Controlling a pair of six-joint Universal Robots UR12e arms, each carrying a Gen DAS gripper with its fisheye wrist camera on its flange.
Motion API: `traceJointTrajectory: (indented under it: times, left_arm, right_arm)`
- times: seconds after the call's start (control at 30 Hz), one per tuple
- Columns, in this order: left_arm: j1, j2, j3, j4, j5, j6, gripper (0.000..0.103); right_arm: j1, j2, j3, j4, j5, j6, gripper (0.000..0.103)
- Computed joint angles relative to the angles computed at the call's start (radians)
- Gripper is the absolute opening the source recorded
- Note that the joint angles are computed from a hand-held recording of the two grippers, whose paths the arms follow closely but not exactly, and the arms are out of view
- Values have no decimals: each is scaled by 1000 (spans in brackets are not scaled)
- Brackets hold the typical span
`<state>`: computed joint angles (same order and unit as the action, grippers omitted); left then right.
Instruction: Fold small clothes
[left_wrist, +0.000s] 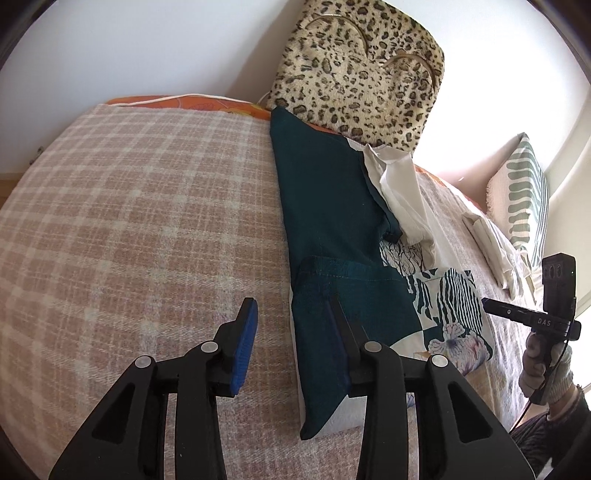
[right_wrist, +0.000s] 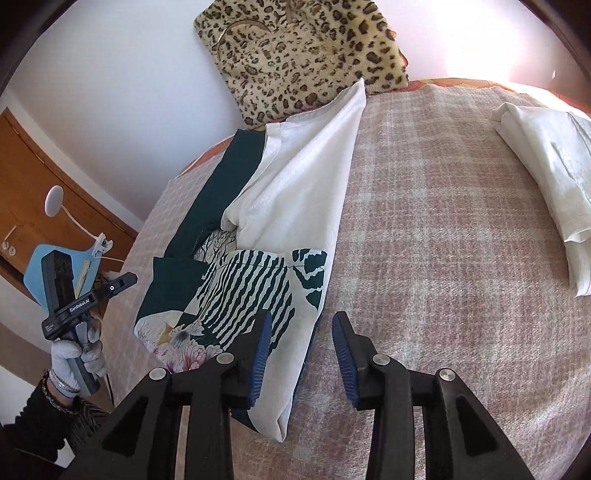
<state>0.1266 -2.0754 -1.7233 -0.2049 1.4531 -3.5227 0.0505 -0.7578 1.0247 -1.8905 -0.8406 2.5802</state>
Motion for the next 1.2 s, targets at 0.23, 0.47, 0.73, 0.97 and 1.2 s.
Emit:
traceJointTrajectory:
  times: [0.23,0.47,0.73,0.97,1.2]
  left_arm:
    - [-19,-23,36,-83,89,19,35]
    - [-16,-5,28,-40,109,12,35]
    - [-9,-43,155,-77,50,61,49]
    - [-12,-144,355,-185,-4,111,60]
    - [-17,-267,562,-269,-58,84,61]
  right_arm:
    - [36,-9,31,-108,-120,-42,24]
    - [27,-9,19,-145,-84,11,31]
    - [26,1,-6,-167,-34,69,31]
    - [35,31,-54,-178,-16,115,31]
    - [52,97,-152,-130,-10,188,30]
